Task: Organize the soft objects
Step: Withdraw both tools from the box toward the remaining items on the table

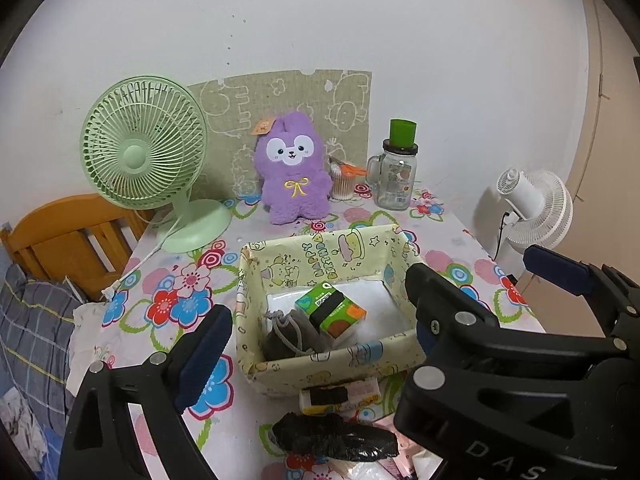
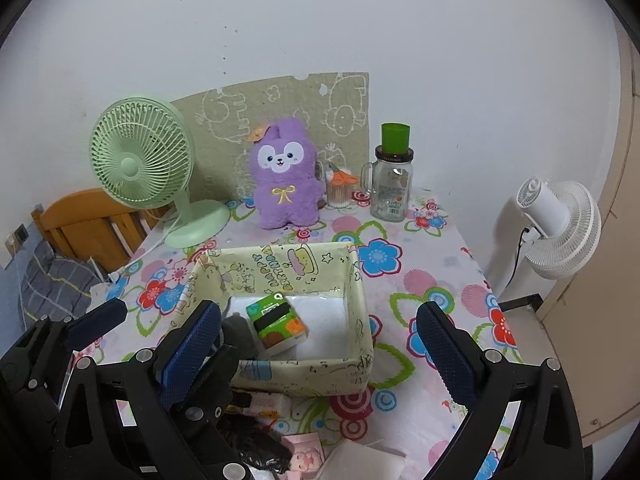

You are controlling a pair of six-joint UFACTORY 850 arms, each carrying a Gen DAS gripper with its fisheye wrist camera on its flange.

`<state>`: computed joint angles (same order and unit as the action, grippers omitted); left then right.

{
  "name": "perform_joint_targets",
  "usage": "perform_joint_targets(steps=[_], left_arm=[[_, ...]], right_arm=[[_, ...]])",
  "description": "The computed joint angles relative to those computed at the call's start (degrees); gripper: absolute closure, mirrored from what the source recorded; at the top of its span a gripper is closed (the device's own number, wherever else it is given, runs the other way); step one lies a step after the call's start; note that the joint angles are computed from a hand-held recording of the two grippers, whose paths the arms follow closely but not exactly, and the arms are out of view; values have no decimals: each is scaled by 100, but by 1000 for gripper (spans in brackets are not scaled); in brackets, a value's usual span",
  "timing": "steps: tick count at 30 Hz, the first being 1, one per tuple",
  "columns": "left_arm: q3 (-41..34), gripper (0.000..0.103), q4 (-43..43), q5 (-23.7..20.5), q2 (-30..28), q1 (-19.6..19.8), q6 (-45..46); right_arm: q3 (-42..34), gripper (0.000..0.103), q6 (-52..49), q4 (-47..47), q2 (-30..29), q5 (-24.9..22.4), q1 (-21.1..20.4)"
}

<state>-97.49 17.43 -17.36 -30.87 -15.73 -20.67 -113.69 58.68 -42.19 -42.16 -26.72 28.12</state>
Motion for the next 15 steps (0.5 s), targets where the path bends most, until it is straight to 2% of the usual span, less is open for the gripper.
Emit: perform_joint_targets(steps=[6,12,15], left_arm=[[239,8,97,87,174,-20,-115],[542,8,545,168,392,-66,-609],[666,8,423,223,471,-72,-509]], right_arm=[[366,3,406,-398,243,78,60],[681,3,796,-824,447,151,117],[843,3,1053,-1153,543,119,158]])
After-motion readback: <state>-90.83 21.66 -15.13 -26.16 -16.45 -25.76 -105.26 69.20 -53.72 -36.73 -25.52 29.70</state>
